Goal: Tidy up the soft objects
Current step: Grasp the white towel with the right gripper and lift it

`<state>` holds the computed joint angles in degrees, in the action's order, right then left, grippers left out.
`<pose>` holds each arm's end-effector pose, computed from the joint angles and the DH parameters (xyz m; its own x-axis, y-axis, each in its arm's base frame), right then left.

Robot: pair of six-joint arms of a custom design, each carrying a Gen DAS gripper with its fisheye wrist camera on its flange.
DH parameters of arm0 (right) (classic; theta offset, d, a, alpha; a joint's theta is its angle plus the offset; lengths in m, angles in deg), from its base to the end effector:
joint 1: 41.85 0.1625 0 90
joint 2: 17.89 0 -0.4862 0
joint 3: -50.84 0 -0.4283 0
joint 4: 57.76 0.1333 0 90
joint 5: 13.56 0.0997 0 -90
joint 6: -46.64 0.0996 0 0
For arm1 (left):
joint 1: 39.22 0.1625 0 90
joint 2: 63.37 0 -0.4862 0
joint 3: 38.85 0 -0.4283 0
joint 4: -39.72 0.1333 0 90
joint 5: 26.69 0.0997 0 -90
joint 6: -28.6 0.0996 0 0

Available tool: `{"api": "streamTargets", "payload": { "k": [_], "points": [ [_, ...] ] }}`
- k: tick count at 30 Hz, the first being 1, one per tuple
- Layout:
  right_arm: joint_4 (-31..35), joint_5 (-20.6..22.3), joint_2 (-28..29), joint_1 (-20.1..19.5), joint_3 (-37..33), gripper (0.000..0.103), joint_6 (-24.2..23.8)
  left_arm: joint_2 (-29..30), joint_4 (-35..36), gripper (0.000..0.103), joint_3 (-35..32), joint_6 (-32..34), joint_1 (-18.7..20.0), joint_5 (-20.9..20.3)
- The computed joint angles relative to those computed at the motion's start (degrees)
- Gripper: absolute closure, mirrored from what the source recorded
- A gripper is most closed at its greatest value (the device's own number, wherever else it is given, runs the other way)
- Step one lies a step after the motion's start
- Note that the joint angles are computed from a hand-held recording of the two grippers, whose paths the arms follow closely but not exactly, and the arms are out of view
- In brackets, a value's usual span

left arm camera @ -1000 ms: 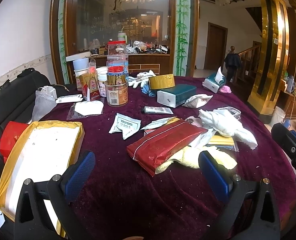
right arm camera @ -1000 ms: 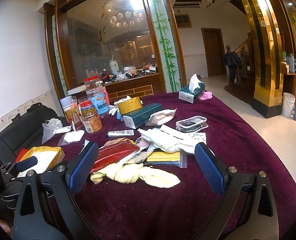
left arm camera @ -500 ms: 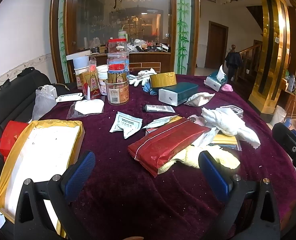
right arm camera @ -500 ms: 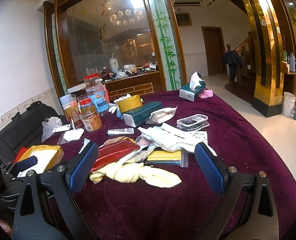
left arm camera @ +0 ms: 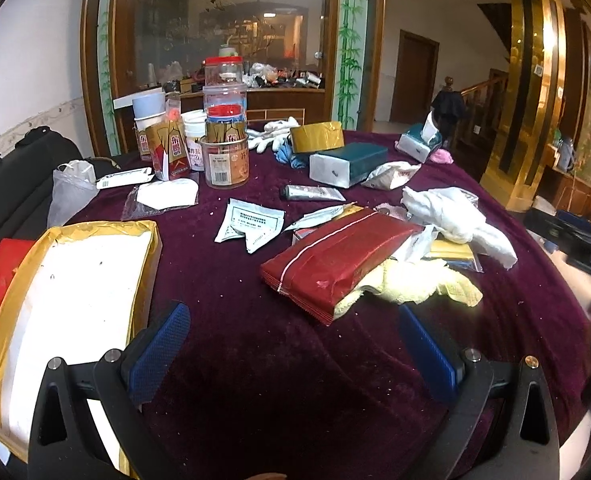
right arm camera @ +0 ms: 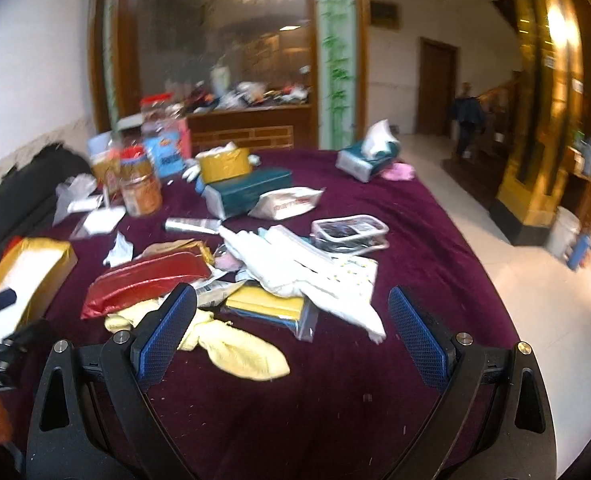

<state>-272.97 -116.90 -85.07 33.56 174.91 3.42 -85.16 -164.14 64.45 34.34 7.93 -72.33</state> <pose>-0.0316 -0.5595 0.3087 -0.7106 0.0850 0.6985 -0.5400 0.5705 -0.6188 -0.2844 -0.6050 -0.0874 -0.7172 0.2728 -0.6412 0.6495 0.5950 -0.4733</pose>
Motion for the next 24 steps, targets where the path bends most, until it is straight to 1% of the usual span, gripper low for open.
{"api": "streamTargets", "payload": {
  "k": [1, 3, 5, 7, 9, 11, 12, 14, 15, 16, 17, 18, 19, 20, 21, 23, 24],
  "points": [
    [4.1, 0.81, 0.08, -0.06, -1.76, 0.005, -1.19, 0.08, -0.62, 0.0, 0.01, 0.6, 0.08, -0.25],
    [10.61, 1.99, 0.3, -0.04, -4.35, 0.005, -1.53, 0.29, -0.53, 0.0, -0.39, 1.18, 0.18, -0.5],
    [20.41, 2.46, 1.57, -0.05, -8.91, 0.006, 0.45, 0.61, 1.67, 0.0, -1.37, 1.03, 0.31, -0.27],
    [25.91, 2.4, 3.39, -0.15, -12.4, 0.006, 2.67, 0.85, 3.82, 0.0, -2.11, 1.19, 0.52, -0.26],
    [27.87, 0.53, 5.81, 0.05, -15.34, 0.006, 3.78, 1.34, 4.37, 0.0, -2.62, 2.12, 0.64, 0.29],
    [27.24, -0.95, 8.37, -0.22, -18.23, 0.006, 4.27, 1.73, 5.11, 0.0, -3.06, 2.81, 0.85, 0.8],
    [28.13, -1.25, 8.85, -0.35, -19.09, 0.006, 4.67, 1.8, 5.46, 0.0, -3.2, 3.01, 0.95, 0.77],
    [33.98, -3.93, 10.58, -0.63, -22.89, 0.006, 6.78, 2.07, 5.99, 0.0, -3.59, 3.41, 1.11, 0.94],
    [37.3, -6.79, 11.9, -0.62, -25.27, 0.009, 8.01, 2.25, 6.45, 0.0, -3.88, 3.34, 1.16, 1.1],
    [38.88, -7.82, 13.17, -1.21, -27.07, 0.015, 8.83, 2.37, 7.03, 0.0, -4.17, 3.21, 1.18, 1.15],
    [38.06, -6.44, 13.14, -1.5, -27.1, 0.025, 8.59, 2.55, 7.65, 0.0, -4.55, 3.17, 1.2, 1.18],
    [39.09, -3.59, 12.54, -2.14, -27.05, 0.037, 10.05, 2.68, 8.11, 0.0, -4.68, 3.33, 1.15, 1.14],
    [41.86, 1.65, 11.27, -3.4, -26.81, 0.051, 13.91, 2.86, 8.3, 0.0, -4.88, 3.71, 1.13, 1.17],
    [42.22, 5.4, 10.45, -4.34, -26.28, 0.06, 15.65, 3.04, 8.6, 0.0, -5.07, 3.96, 1.04, 1.35],
    [41.89, 9.29, 9.54, -5.49, -25.32, 0.064, 17.38, 3.3, 9.1, 0.0, -5.32, 4.08, 0.89, 1.76],
    [42.4, 12.76, 8.69, -6.75, -24.53, 0.068, 19.17, 3.68, 10.57, 0.0, -5.84, 4.03, 0.64, 2.18],
    [42.95, 15.37, 8.07, -7.5, -24.15, 0.068, 20.16, 3.79, 11.38, 0.0, -6.02, 3.83, 0.5, 2.28]
  ]
}}
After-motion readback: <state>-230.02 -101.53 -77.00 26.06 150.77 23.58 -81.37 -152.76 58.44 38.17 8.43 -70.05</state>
